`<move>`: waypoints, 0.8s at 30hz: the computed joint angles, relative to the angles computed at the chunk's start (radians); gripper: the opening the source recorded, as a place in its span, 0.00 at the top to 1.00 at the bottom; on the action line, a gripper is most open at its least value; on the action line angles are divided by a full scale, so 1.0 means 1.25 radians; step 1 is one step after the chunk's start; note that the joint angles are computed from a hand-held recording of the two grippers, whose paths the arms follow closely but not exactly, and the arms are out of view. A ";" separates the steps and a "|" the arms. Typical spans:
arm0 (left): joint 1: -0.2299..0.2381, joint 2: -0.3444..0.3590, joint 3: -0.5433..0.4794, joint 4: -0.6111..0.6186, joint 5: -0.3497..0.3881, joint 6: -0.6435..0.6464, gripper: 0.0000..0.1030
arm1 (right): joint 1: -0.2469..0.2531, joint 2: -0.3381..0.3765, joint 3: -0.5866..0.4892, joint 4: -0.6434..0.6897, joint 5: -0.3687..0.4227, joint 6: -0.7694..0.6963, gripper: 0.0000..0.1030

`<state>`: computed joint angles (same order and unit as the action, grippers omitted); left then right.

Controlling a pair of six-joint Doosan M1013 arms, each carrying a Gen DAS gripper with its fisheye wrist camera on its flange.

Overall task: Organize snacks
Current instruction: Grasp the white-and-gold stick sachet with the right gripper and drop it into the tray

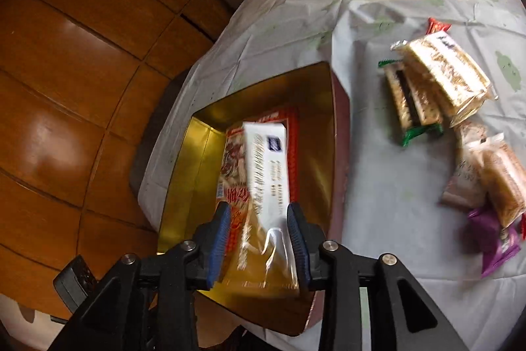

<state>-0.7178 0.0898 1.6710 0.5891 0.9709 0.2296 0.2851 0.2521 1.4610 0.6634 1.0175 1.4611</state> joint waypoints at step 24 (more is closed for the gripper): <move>-0.023 0.020 -0.025 0.017 0.033 0.044 0.37 | -0.020 -0.093 0.105 -0.361 -0.155 -0.015 0.65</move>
<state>-0.7461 0.1149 1.6392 0.6102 1.0121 0.2840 0.2601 0.1364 1.5923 0.2121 0.8237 1.4426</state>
